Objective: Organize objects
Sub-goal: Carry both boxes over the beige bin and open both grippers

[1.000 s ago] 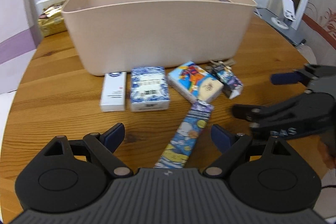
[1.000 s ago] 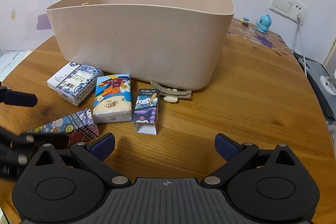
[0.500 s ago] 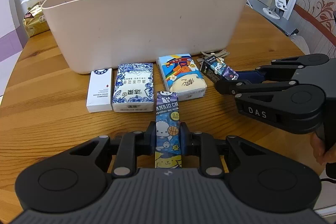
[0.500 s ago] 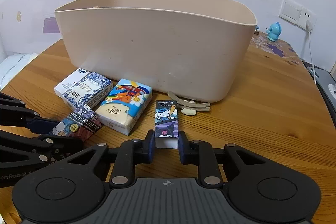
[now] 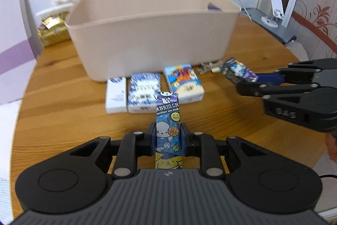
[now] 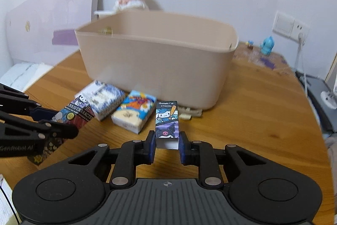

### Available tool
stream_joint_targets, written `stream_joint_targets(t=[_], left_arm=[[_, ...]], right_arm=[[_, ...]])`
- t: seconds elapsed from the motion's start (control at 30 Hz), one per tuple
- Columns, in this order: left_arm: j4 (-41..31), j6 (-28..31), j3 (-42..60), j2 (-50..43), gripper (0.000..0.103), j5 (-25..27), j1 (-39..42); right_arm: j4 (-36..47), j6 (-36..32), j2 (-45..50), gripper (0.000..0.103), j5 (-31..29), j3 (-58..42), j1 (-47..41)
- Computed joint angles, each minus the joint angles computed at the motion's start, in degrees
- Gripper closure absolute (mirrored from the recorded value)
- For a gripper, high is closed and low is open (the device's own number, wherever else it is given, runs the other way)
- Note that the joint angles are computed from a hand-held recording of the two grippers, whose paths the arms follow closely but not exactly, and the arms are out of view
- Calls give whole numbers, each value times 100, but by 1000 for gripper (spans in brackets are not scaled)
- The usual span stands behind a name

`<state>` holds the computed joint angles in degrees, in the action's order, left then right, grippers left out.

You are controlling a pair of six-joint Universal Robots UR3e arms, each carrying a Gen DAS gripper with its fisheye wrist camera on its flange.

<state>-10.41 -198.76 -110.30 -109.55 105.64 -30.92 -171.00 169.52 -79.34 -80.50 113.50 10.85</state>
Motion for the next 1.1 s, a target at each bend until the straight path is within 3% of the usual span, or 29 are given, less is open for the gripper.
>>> stream_joint_targets(t=[0.23,0.43,0.8,1.1], left_arm=[[-61,52,161,378,78,544,-202],[-249,243,627,452,78,856,-150],[-774,530,2339,-393,78,1119,329],[-1602,806,4473,-1800,78,1164,754]], right_arm=[[-48,35,-689,82,197,71,-219],[-123,29,-721,82,353,-291,-424],[-56,129,387,82,219,-1946,-329],[764,227,1595,82,-83,-3707,-88]])
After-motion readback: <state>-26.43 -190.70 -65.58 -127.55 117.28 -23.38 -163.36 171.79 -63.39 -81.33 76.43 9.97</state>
